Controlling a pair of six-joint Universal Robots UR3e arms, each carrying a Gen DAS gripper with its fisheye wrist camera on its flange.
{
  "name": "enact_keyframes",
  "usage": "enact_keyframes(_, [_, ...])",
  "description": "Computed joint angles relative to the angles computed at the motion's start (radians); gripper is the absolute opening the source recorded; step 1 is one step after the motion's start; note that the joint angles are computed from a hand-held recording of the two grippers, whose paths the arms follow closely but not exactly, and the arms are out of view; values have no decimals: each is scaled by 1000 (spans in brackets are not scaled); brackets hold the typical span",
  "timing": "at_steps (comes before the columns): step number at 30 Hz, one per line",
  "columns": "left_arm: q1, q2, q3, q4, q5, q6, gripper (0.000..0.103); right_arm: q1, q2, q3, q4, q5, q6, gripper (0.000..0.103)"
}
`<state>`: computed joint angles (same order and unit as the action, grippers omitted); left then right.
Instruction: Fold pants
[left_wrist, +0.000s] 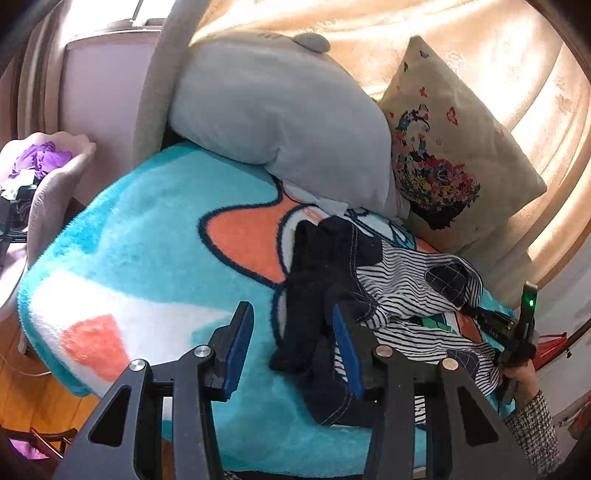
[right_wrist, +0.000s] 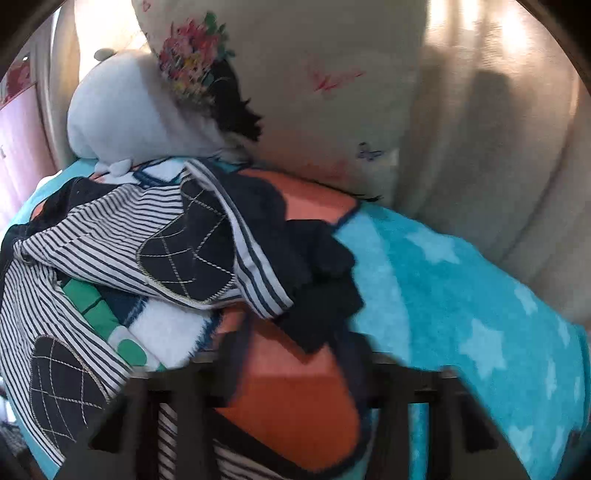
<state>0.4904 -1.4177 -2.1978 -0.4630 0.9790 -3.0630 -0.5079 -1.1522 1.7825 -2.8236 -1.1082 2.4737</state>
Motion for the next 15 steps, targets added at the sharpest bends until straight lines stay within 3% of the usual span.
enact_keyframes(1, [-10, -8, 5, 1, 2, -3, 43, 1, -3, -18, 27, -4, 19, 9])
enact_keyframes(5, [-56, -26, 27, 8, 15, -7, 43, -61, -112, -8, 129, 83, 72, 6])
enact_keyframes(10, [-108, -56, 75, 11, 37, -13, 44, -201, -346, -65, 542, 318, -26, 6])
enact_keyframes(13, [-127, -89, 97, 32, 37, -24, 45, -220, -370, -162, 661, 329, -31, 6])
enact_keyframes(15, [-138, -113, 118, 34, 40, -31, 46, -184, -314, -232, 622, 261, 47, 6])
